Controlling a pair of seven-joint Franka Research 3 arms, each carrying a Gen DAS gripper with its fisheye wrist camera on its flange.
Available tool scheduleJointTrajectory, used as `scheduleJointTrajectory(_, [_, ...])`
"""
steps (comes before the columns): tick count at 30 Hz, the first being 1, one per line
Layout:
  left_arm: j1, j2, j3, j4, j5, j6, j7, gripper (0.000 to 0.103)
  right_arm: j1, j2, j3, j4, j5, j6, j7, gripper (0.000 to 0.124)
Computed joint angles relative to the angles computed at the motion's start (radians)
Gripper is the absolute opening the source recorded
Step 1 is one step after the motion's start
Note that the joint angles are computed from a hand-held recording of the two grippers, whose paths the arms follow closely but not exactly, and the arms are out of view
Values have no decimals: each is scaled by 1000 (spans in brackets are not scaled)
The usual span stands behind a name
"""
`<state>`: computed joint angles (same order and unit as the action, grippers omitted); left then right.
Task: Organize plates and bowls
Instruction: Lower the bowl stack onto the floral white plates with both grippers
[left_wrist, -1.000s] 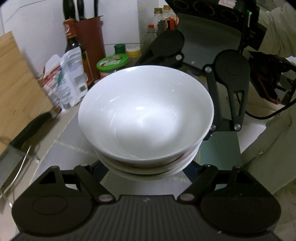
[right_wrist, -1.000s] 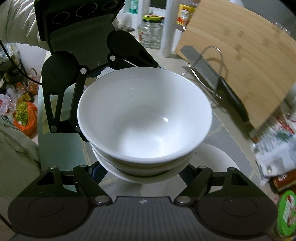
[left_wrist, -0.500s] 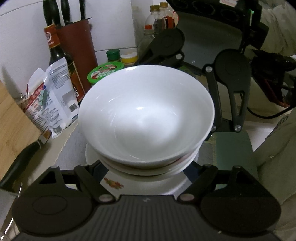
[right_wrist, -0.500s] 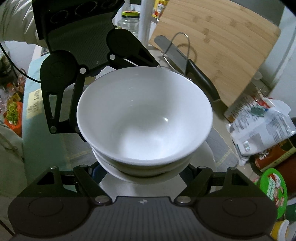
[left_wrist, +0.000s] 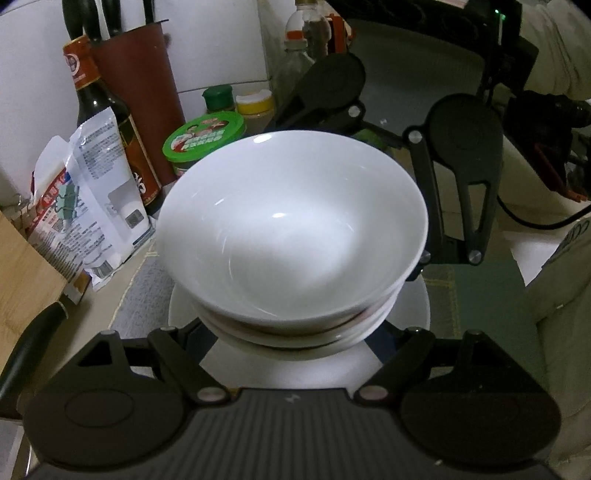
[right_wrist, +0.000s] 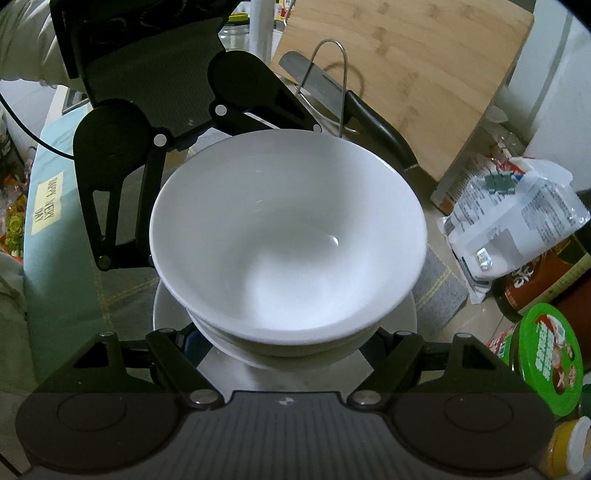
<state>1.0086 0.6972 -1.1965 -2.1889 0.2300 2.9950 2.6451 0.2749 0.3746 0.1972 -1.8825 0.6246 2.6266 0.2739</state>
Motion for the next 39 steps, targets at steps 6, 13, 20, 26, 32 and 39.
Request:
scheduleJointTrajectory(6, [-21, -2, 18, 19, -9, -15, 7, 84, 0, 7, 0, 2, -1, 1, 7, 84])
scheduleJointTrajectory(13, [-44, -20, 38, 31, -45, -29, 31, 84, -4, 7, 3, -3, 6, -3, 7, 84])
scheduleJointTrajectory(20, [-74, -38, 60, 44, -97, -41, 60, 84, -2, 12, 0, 0, 3, -7, 15, 84])
scheduleJointTrajectory(26, [-102, -53, 84, 54, -147, -53, 87, 84, 3, 10, -3, -5, -10, -5, 29, 84])
scheduleJointTrajectory(32, [-132, -65, 111, 64, -199, -59, 118, 84, 7, 13, -3, -11, -25, 9, 38, 84])
scheduleJointTrajectory(39, [-135, -69, 112, 66, -269, -64, 155, 85, -21, 10, 30, -18, 27, 27, -17, 98])
